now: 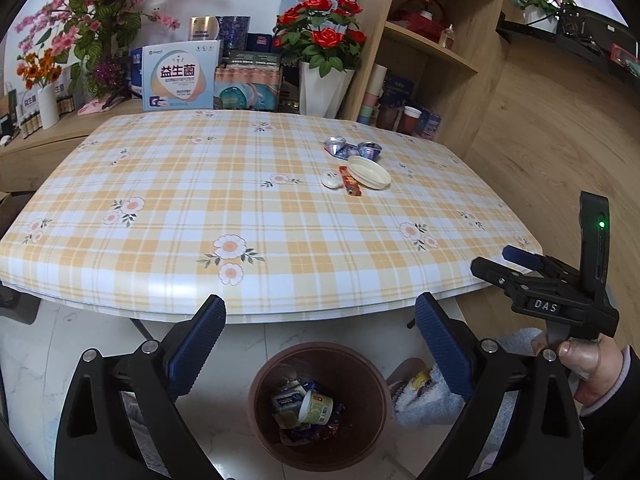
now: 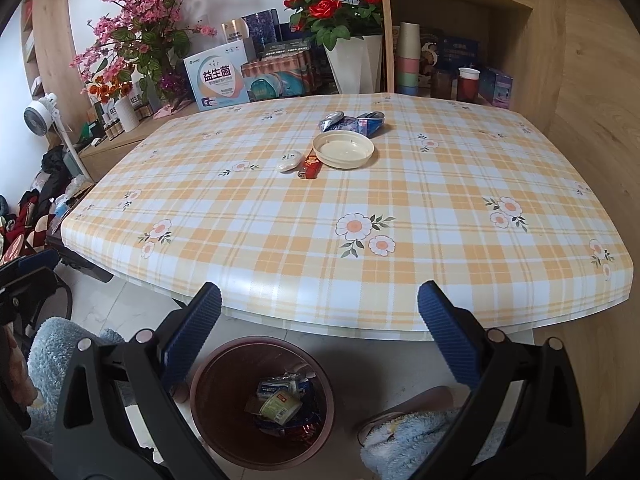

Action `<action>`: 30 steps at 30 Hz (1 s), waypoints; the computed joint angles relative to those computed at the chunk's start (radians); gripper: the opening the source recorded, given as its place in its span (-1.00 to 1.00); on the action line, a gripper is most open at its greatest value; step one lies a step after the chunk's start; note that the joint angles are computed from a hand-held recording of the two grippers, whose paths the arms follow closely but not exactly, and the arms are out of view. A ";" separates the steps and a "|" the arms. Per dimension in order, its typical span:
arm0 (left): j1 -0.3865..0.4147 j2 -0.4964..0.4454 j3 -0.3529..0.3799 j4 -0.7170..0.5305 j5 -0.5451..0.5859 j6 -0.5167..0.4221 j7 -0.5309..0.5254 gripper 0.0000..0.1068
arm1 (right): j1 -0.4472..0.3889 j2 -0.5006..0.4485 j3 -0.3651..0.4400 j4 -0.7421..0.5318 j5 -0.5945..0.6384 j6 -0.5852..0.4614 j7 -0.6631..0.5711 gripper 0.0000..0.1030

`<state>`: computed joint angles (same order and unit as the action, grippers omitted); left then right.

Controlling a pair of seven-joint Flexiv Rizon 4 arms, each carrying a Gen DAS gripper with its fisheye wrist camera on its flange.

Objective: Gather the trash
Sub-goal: 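Move the right tool to the cream plastic lid and grasp its rim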

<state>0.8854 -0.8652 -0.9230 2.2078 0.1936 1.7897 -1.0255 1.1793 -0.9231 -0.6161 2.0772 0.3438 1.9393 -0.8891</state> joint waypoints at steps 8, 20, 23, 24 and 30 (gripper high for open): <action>-0.049 0.016 0.046 -0.073 -0.021 0.020 -0.019 0.80 | -0.001 -0.003 -0.024 -0.005 -0.016 -0.021 -0.001 0.88; -0.144 0.006 0.105 -0.215 -0.053 0.006 -0.015 0.81 | -0.071 -0.001 -0.033 -0.054 -0.075 -0.049 -0.012 0.89; -0.166 -0.004 0.114 -0.243 -0.063 -0.003 -0.002 0.81 | -0.093 -0.005 -0.030 -0.071 -0.089 -0.054 -0.014 0.89; -0.175 -0.007 0.118 -0.252 -0.067 -0.007 0.002 0.81 | -0.107 -0.007 -0.025 -0.081 -0.095 -0.055 -0.014 0.89; -0.229 -0.033 0.137 -0.308 -0.105 -0.043 0.047 0.81 | -0.177 -0.031 0.002 -0.128 -0.110 -0.044 -0.013 0.89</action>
<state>0.6568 -0.8981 -0.7861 1.9002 0.0882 1.7468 -0.9782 1.0027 -0.9544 -0.6142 1.9487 0.2335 1.8955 -0.9017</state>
